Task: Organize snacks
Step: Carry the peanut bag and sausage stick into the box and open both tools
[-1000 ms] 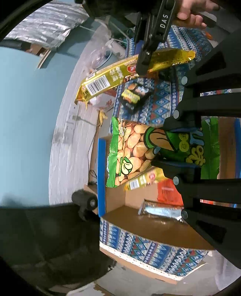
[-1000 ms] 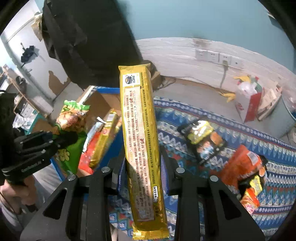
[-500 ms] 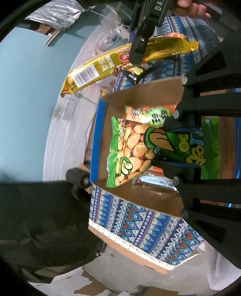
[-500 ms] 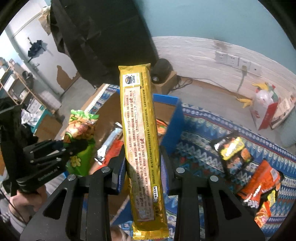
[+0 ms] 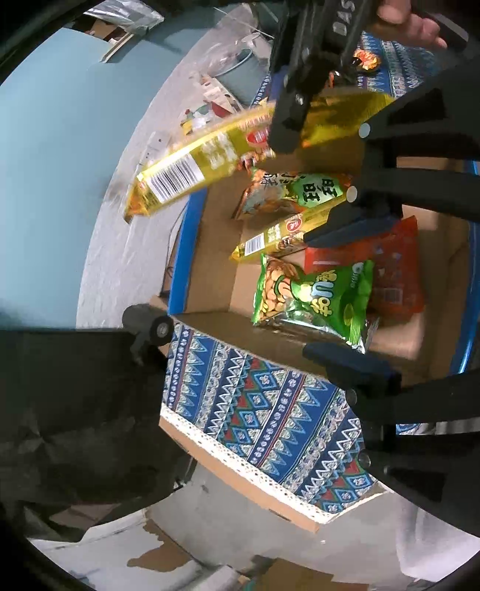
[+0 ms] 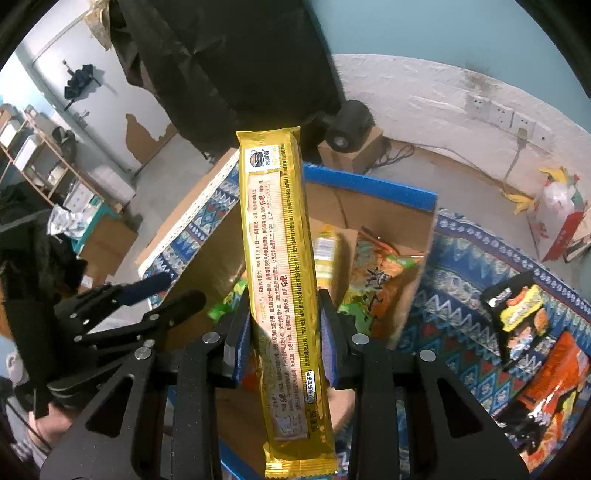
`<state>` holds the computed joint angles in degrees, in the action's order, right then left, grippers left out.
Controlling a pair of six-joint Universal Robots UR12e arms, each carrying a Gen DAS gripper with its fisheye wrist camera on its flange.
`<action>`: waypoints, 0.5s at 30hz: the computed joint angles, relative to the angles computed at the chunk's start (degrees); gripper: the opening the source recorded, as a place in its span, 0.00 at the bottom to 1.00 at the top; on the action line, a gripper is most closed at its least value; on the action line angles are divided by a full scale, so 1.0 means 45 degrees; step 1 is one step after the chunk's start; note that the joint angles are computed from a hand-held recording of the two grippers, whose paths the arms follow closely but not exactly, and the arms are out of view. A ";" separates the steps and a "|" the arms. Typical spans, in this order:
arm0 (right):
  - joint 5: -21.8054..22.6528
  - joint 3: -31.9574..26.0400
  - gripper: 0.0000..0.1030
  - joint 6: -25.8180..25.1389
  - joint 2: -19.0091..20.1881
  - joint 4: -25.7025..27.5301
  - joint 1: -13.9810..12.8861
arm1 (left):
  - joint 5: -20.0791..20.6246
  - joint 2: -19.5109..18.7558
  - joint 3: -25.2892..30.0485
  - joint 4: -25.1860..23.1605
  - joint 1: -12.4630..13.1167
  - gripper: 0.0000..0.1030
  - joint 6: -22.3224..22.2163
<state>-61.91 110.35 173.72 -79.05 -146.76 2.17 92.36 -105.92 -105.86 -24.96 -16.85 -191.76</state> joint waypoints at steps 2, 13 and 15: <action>-0.0051 -0.0077 0.29 0.0029 0.0088 0.0006 0.0102 | -0.0018 0.0062 -0.0049 0.0107 0.0038 0.53 -0.0033; -0.0597 -0.0119 0.33 0.0087 0.0118 -0.0165 0.0307 | -0.0200 0.0123 -0.0116 0.0329 0.0120 0.53 -0.0026; -0.1014 -0.0039 0.44 0.0000 0.0013 -0.0316 0.0347 | -0.0345 0.0108 -0.0110 0.0411 0.0114 0.55 -0.0012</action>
